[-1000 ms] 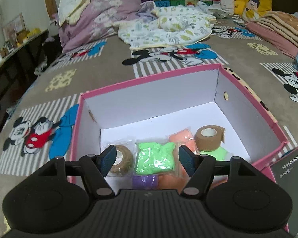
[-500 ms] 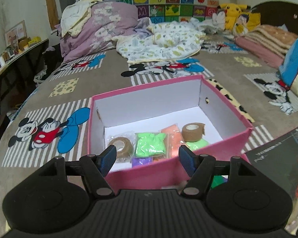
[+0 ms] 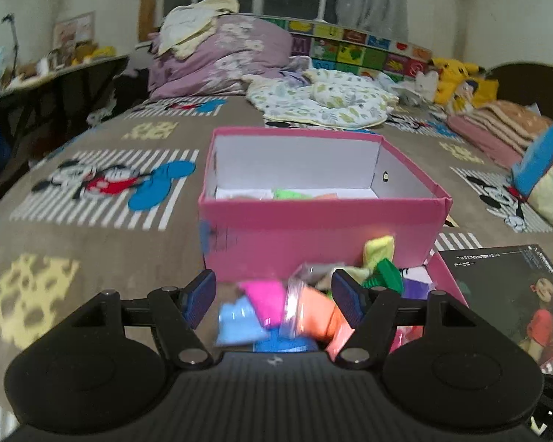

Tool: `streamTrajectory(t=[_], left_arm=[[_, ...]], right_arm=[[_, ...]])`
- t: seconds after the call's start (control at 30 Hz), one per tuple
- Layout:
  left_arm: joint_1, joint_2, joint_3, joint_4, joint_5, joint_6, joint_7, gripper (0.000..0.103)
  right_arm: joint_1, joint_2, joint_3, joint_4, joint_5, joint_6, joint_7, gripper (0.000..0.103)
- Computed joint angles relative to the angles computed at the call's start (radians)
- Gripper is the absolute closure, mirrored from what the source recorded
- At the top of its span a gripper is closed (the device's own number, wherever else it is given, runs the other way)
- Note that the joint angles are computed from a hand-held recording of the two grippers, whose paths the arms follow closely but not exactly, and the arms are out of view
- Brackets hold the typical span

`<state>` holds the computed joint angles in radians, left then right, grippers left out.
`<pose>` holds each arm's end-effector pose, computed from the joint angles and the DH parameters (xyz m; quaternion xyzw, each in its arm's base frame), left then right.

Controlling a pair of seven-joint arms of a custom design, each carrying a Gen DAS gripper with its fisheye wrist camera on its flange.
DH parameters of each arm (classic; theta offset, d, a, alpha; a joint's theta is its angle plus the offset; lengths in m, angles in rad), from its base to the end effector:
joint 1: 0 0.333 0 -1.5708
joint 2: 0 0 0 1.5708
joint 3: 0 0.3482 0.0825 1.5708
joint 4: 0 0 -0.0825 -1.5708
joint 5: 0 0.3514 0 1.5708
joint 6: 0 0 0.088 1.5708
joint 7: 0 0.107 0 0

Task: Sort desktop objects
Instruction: 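Grasp the blue clay bag with the right gripper, then carry the blue clay bag with the right gripper into the pink box and release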

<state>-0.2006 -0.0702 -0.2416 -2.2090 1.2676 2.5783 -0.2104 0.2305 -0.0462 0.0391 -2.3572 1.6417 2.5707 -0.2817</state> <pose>0.4596 -0.2385 0.4957 -0.7292 0.5091 -0.2981 0.3467 0.4691 0.1130 0.4149 -0.8030 0.3541 -0.0916 0.4706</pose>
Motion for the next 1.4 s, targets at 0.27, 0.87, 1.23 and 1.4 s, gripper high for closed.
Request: streamTrajectory(t=[0.27, 0.87, 1.23, 1.4], left_arm=[[0.021, -0.019, 0.01, -0.095, 0.094, 0.113, -0.228, 0.035], [-0.002, 0.031, 0.01, -0.082, 0.187, 0.128, -0.276, 0.035], [-0.01, 0.011, 0.011, -0.084, 0.226, 0.093, -0.264, 0.035], [-0.002, 0.007, 0.015, -0.087, 0.24, 0.098, -0.272, 0.035]], right_arm=[[0.006, -0.055, -0.002, -0.034, -0.058, 0.004, 0.076, 0.045], [0.011, -0.088, -0.018, 0.105, -0.121, -0.002, 0.256, 0.045], [0.031, -0.021, -0.002, 0.244, -0.159, 0.021, 0.29, 0.045], [0.037, 0.022, 0.011, 0.31, -0.178, 0.031, 0.315, 0.044]])
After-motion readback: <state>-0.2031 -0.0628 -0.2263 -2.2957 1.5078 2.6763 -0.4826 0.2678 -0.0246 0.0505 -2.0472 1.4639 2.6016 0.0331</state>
